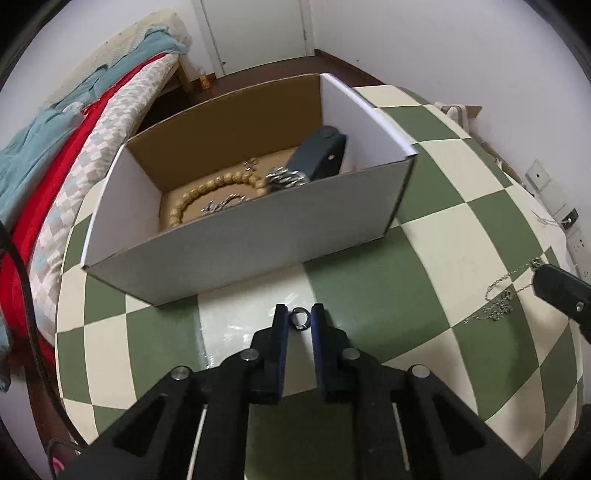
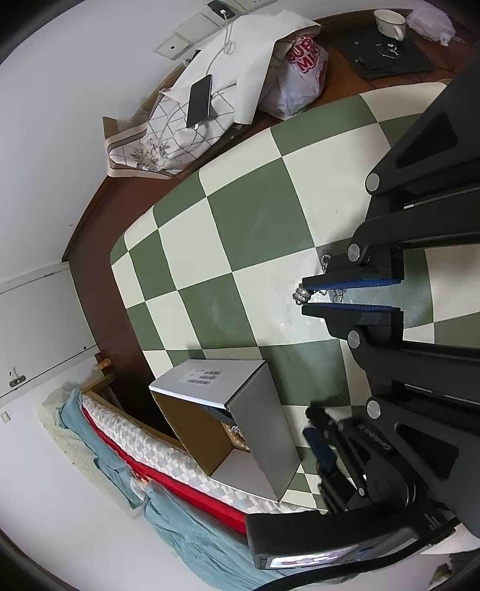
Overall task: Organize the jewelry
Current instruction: 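Carry ring and chain over the white box and open both tools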
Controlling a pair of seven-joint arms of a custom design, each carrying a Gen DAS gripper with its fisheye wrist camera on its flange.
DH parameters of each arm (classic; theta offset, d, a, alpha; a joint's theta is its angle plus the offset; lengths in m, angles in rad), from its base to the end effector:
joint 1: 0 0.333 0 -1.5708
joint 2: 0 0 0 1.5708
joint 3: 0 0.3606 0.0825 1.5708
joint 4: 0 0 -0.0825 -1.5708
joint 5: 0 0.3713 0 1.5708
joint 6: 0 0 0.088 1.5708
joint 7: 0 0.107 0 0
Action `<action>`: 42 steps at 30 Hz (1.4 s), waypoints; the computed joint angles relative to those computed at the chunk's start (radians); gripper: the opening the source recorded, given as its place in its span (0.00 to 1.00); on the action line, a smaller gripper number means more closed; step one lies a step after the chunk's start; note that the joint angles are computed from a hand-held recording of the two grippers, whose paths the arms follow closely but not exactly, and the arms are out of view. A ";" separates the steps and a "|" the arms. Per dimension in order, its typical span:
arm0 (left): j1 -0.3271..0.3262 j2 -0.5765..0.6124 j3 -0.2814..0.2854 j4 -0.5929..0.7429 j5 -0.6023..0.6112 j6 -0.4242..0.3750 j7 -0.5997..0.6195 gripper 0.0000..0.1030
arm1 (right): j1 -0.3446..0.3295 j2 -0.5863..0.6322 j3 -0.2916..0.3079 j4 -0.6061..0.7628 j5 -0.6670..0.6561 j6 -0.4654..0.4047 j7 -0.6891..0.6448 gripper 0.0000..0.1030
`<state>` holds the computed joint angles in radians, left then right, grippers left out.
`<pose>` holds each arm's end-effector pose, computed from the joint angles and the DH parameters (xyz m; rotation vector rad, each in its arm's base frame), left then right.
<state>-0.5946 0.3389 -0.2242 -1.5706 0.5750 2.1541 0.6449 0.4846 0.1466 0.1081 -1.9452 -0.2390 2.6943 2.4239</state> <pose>0.5021 -0.4707 0.5270 -1.7760 2.0242 -0.3967 0.5202 0.3552 0.5259 -1.7204 1.8691 -0.2459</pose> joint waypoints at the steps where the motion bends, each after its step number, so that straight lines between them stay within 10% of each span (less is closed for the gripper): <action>1: -0.001 0.000 0.000 0.000 0.003 0.002 0.000 0.09 | 0.000 0.001 0.000 0.000 0.002 0.000 -0.001 0.07; 27: 0.110 -0.207 -0.033 -0.016 -0.017 0.080 -0.018 0.09 | 0.013 -0.011 0.030 0.227 0.041 0.049 -0.122 0.07; 42: 0.183 -0.088 0.016 0.094 -0.155 0.046 0.055 0.09 | 0.086 0.346 -0.009 0.763 0.126 -0.251 -0.280 0.07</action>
<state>-0.4113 0.2513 -0.2080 -1.4767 0.4196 2.1998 0.6997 0.5710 0.4928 0.0988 -1.1820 -0.1133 2.4436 2.1443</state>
